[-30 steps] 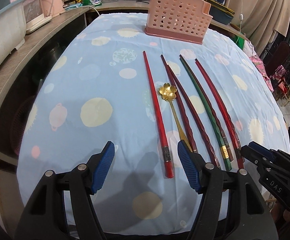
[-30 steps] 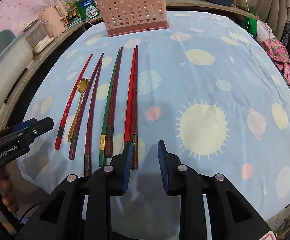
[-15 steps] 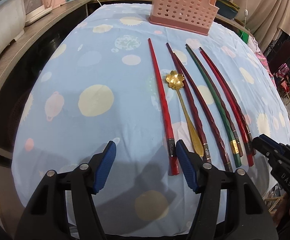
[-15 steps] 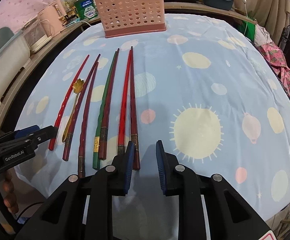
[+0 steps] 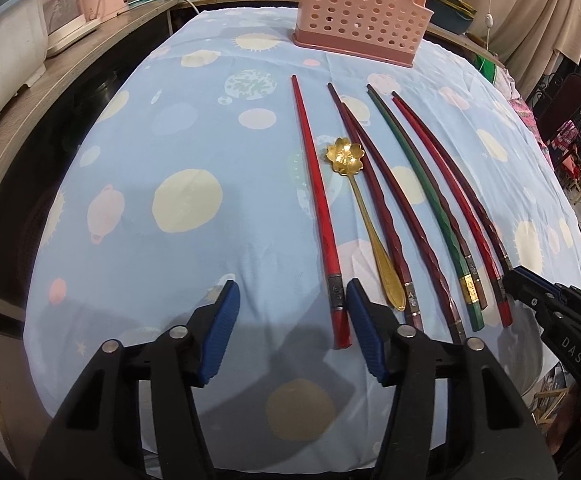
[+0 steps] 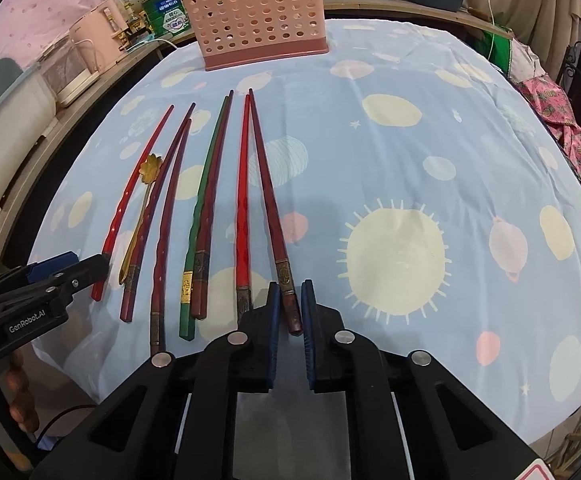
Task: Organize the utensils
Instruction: 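Grasp a red chopstick with the left tool while the right tool grasps a dark-red chopstick, then carry both chopsticks up and insert them into the pink basket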
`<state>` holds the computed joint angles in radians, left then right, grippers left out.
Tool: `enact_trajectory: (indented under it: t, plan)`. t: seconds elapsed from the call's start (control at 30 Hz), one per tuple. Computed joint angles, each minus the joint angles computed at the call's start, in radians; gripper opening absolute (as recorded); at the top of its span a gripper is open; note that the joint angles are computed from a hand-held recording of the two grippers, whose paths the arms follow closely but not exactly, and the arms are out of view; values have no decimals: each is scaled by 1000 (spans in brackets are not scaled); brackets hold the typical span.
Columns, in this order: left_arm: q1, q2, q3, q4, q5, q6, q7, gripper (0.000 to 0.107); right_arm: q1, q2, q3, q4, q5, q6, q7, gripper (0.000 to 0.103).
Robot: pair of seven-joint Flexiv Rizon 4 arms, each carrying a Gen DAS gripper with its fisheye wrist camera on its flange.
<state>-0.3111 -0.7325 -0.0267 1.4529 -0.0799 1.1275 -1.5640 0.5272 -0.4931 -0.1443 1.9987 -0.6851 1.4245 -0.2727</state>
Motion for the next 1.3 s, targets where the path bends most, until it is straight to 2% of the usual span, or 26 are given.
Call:
enact_trajectory:
  t: [0.1, 0.17, 0.2, 0.23, 0.27, 0.37, 0.57, 0.9, 1.13, 1.3]
  plan:
    - [8, 2, -9, 7, -5, 7, 8, 36, 7, 1, -7, 1, -7, -4, 4, 9]
    - [20, 5, -26, 16, -20, 12, 24, 21, 13, 3, -14, 5, -16, 1, 13, 8]
    - [26, 6, -34, 20, -28, 12, 32, 18, 13, 5, -17, 8, -19, 4, 17, 8]
    - [36, 8, -47, 27, -42, 15, 44, 10, 16, 7, -21, 11, -23, 8, 23, 8]
    - [44, 9, -58, 33, -55, 16, 54, 8, 20, 9, -29, 15, -30, 12, 31, 8]
    - [48, 16, -63, 44, -75, 19, 65, 7, 45, 24, -71, 33, -72, 33, 71, 7]
    - [41, 49, -54, 67, -83, 54, 68, 7, 91, 68, -173, 65, -230, 74, 207, 7]
    - [64, 93, -79, 43, -132, 118, 89, 7, 59, 149, -273, 50, -579, 148, 518, 7]
    - [54, 71, -55, -68, -124, 143, 79, 7, -14, 178, -270, -35, -784, 144, 679, 7]
    - [46, 27, -39, -184, -118, 137, 60, 7, -79, 165, -239, -117, -855, 142, 728, 7]
